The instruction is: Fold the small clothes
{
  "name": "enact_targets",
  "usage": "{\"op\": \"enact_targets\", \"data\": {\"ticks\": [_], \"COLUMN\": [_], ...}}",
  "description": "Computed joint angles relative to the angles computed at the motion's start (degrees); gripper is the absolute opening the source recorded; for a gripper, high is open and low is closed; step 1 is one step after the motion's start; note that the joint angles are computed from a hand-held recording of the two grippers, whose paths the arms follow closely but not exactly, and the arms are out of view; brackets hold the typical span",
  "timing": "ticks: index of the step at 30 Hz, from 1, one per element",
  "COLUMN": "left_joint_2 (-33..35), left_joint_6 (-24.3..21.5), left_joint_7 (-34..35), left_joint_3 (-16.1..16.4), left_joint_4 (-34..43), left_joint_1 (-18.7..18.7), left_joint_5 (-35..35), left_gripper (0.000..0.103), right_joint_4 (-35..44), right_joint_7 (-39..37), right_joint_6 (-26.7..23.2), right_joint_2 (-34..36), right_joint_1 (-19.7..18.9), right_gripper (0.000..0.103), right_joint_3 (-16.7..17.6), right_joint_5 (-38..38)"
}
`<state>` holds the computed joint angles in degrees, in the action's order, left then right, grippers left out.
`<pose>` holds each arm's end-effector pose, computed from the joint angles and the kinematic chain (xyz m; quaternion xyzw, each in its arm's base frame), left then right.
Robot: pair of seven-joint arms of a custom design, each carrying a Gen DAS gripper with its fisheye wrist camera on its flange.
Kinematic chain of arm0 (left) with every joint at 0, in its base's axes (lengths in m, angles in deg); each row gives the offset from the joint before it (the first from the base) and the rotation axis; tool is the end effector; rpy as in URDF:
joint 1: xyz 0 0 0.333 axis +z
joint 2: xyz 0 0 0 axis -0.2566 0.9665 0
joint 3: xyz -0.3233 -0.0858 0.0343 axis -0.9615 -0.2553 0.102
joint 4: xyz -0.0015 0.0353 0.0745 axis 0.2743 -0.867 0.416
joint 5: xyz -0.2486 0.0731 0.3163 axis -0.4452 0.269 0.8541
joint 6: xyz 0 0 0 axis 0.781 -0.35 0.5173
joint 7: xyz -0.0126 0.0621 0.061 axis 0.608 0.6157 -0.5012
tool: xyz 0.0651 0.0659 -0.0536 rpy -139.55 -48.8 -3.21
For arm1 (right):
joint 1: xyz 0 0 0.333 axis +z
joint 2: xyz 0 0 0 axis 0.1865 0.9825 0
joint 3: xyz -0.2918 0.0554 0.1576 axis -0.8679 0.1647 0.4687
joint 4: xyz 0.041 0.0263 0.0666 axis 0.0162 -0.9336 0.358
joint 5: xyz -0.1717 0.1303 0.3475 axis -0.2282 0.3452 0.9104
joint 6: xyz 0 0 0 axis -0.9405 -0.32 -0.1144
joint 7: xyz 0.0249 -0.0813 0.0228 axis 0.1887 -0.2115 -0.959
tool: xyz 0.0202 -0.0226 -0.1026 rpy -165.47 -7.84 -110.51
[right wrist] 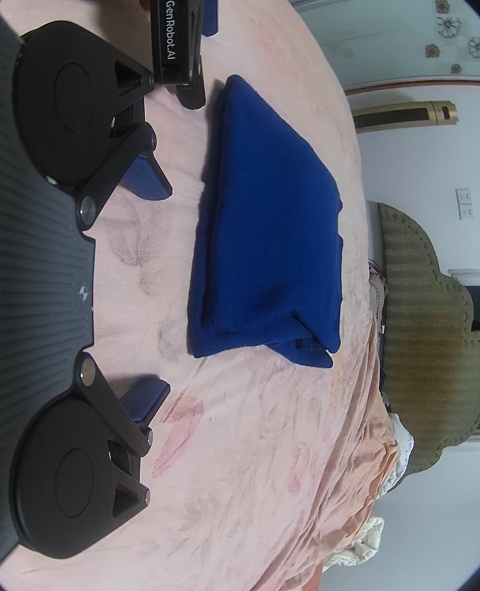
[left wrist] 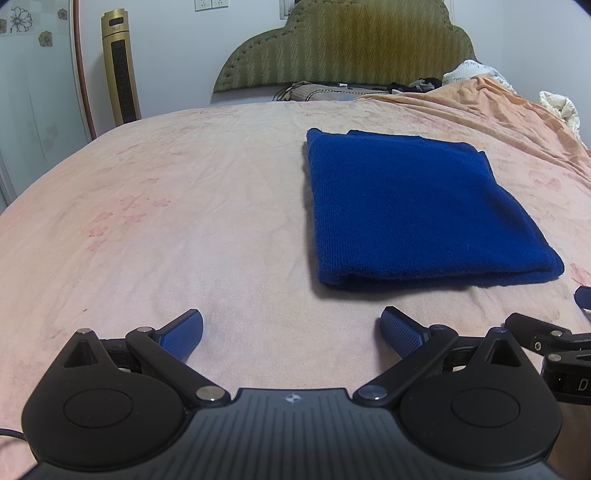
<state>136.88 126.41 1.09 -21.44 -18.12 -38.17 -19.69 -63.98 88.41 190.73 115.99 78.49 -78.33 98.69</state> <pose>0.7283 -0.3201 0.2419 -0.4958 0.7607 -0.3404 0.2441 0.6491 0.2152 0.2516 -0.5298 0.7295 -0.3510 0.2528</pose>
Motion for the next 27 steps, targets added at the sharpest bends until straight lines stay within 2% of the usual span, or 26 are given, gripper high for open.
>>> {"op": "enact_targets", "data": {"ticks": [6, 9, 14, 21, 22, 23, 24, 25, 26, 27], "left_joint_2": [-1.75, -2.7, -3.82, -4.26, -4.28, -4.23, -4.29, -4.27, -4.31, -4.38], "left_joint_6": [-1.0, -2.56, -4.08, -3.58, -3.5, -3.52, -3.77, -4.16, -4.3, -4.12], "left_joint_7": [-1.04, -0.6, -0.08, -2.1, -2.34, -2.56, -2.67, -2.51, -2.32, -2.28], "left_joint_3": [3.72, 1.66, -1.31, 1.22, 1.59, 1.9, 1.92, 1.47, 0.92, 0.69], "left_joint_4": [-1.6, -1.93, -2.54, -2.87, -2.92, -2.87, -2.88, -2.75, -2.76, -2.86], "left_joint_1": [-3.06, -1.54, 0.76, -0.86, -1.12, -1.32, -1.35, -1.01, -0.59, -0.37], "left_joint_5": [0.8, 1.3, 1.87, 2.85, 3.03, 3.16, 3.28, 3.41, 3.53, 3.66], "left_gripper": [0.103, 0.103, 0.103, 0.103, 0.103, 0.103, 0.103, 0.103, 0.103, 0.103], "right_joint_4": [-1.57, -2.24, -1.73, -1.09, -1.61, -2.56, -3.71, -4.34, -4.24, -3.65], "right_joint_7": [1.84, 2.02, 3.21, 6.66, 6.89, 6.4, 9.07, 9.96, 8.49, 5.16], "right_joint_6": [0.03, -0.29, -3.85, -5.82, -4.22, -1.12, 1.84, 3.35, 3.09, 1.35], "right_joint_2": [-0.16, -0.5, 1.63, -1.04, -3.33, -7.11, -10.44, -11.77, -11.39, -9.4], "right_joint_1": [2.41, 3.71, 6.64, 4.92, 3.2, -0.26, -3.74, -5.25, -4.76, -2.3], "right_gripper": [0.103, 0.103, 0.103, 0.103, 0.103, 0.103, 0.103, 0.103, 0.103, 0.103], "right_joint_3": [-1.82, -2.79, -6.34, -4.66, -2.56, 1.53, 5.23, 6.93, 6.63, 4.33], "right_joint_5": [1.59, 1.77, -0.66, -5.11, -5.21, -5.38, -8.1, -7.98, -5.63, -1.06]}}
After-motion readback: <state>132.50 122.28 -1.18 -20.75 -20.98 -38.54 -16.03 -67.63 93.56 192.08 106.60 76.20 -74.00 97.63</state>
